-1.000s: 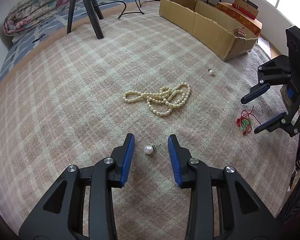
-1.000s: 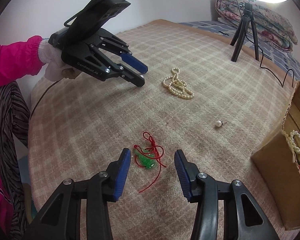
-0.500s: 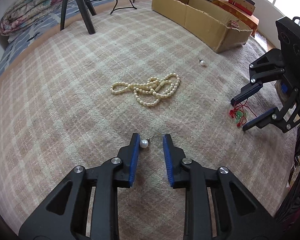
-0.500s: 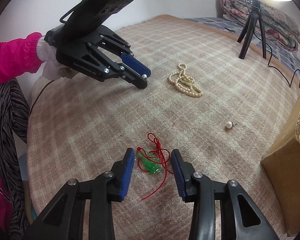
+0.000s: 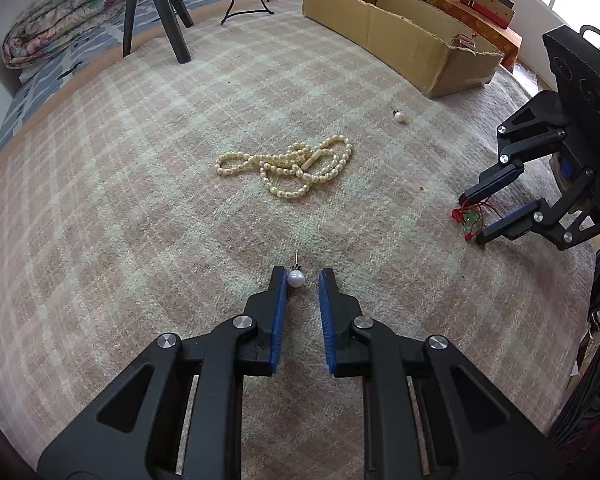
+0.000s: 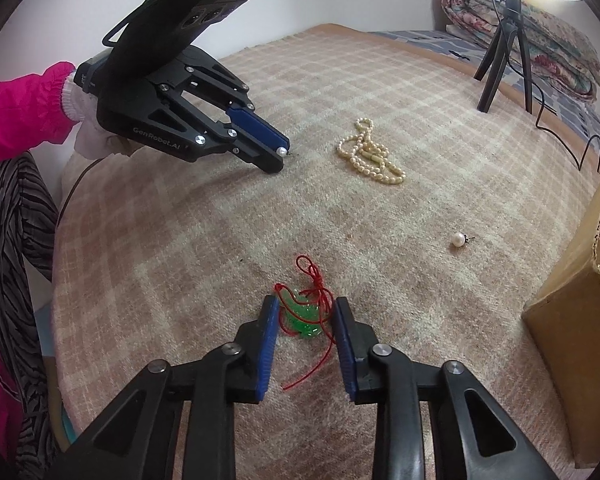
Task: Organize jewelry
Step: 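Close right tool on the red-string green pendant and lift it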
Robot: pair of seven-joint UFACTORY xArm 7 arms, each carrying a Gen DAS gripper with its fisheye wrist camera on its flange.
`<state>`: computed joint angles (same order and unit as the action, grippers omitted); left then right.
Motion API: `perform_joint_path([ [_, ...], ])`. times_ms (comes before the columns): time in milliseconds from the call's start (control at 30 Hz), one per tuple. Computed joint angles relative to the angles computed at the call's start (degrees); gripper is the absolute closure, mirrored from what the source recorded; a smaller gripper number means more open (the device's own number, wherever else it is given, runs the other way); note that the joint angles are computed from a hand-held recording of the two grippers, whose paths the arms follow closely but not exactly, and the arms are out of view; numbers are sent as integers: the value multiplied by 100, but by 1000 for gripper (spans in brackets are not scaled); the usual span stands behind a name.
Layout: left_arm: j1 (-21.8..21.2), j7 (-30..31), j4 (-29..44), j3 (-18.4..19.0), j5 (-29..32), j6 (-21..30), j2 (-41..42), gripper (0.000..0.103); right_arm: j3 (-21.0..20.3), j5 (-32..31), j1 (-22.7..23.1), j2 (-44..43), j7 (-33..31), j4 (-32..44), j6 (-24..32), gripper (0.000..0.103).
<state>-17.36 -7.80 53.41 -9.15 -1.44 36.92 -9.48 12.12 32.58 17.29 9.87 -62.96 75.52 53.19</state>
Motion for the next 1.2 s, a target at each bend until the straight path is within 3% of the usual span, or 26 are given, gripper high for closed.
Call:
perform_joint_path([
  [200,-6,-142,-8,-40,85,6,-20,96,6,-130,55,-74,67,-116,-182,84],
  [1200,-10,-1351,-26,-340,768,11,-701,96,-181,22,272,-1075,12,-659,-799,85],
])
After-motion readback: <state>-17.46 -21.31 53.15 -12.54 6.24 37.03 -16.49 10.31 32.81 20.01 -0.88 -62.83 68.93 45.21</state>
